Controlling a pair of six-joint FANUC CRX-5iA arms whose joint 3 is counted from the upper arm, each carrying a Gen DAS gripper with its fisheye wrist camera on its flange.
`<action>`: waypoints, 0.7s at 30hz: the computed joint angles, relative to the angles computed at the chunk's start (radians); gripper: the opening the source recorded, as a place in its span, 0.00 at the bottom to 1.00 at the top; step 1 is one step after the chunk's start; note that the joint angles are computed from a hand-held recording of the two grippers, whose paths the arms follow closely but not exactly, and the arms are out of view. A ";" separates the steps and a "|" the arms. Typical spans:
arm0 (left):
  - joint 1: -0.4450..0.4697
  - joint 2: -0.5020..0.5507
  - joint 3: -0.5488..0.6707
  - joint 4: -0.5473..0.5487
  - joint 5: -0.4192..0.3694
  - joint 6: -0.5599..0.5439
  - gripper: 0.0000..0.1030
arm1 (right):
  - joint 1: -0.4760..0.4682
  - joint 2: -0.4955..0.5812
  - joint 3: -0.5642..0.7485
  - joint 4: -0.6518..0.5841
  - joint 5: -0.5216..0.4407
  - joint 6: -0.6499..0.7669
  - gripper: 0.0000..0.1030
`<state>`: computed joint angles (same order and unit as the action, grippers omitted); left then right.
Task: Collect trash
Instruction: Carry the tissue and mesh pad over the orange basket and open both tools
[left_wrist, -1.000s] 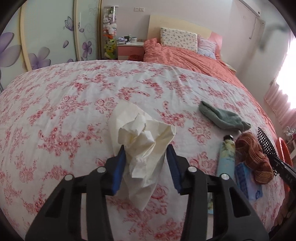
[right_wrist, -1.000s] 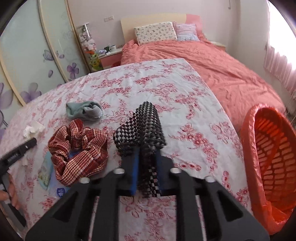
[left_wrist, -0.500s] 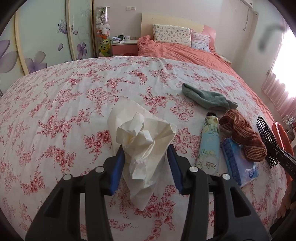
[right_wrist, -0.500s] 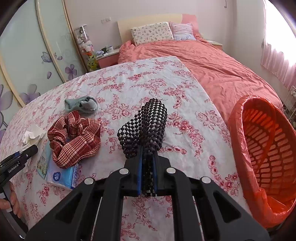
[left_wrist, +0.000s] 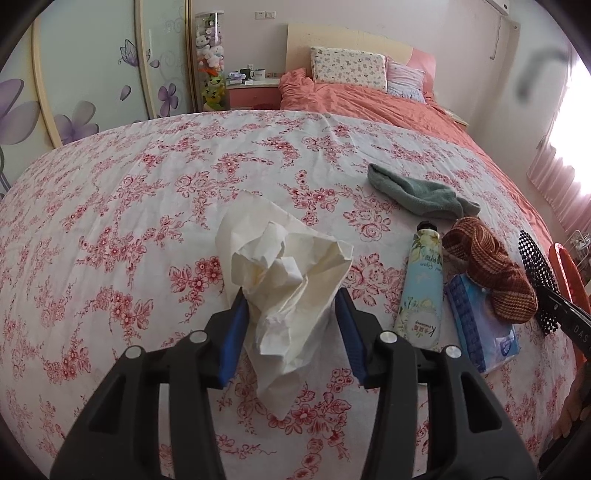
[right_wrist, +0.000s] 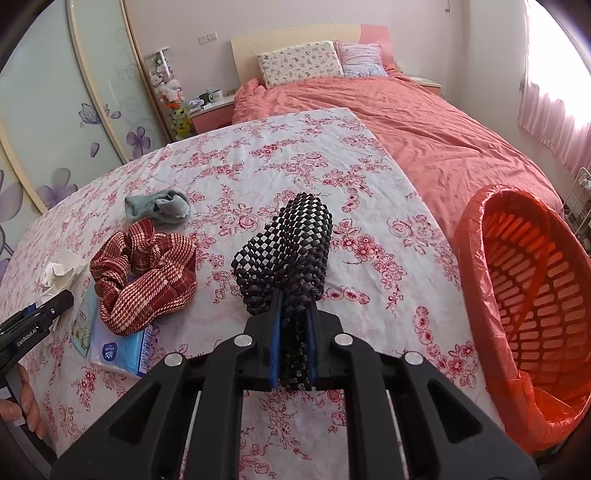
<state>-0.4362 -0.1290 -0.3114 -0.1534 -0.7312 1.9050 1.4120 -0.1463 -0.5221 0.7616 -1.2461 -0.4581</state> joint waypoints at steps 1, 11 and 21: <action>0.001 0.000 0.000 0.000 -0.001 -0.001 0.45 | 0.000 -0.002 -0.002 0.001 0.002 -0.002 0.12; 0.031 -0.030 -0.039 0.046 0.049 -0.055 0.38 | 0.009 -0.039 -0.047 0.046 0.029 -0.058 0.08; -0.026 -0.124 -0.044 0.047 0.071 -0.037 0.37 | 0.126 -0.114 -0.068 0.157 -0.114 -0.155 0.07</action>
<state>-0.4625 -0.2531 -0.3554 -0.1065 -0.6597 1.8677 1.5377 -0.2607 -0.5902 0.9183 -1.3597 -0.6131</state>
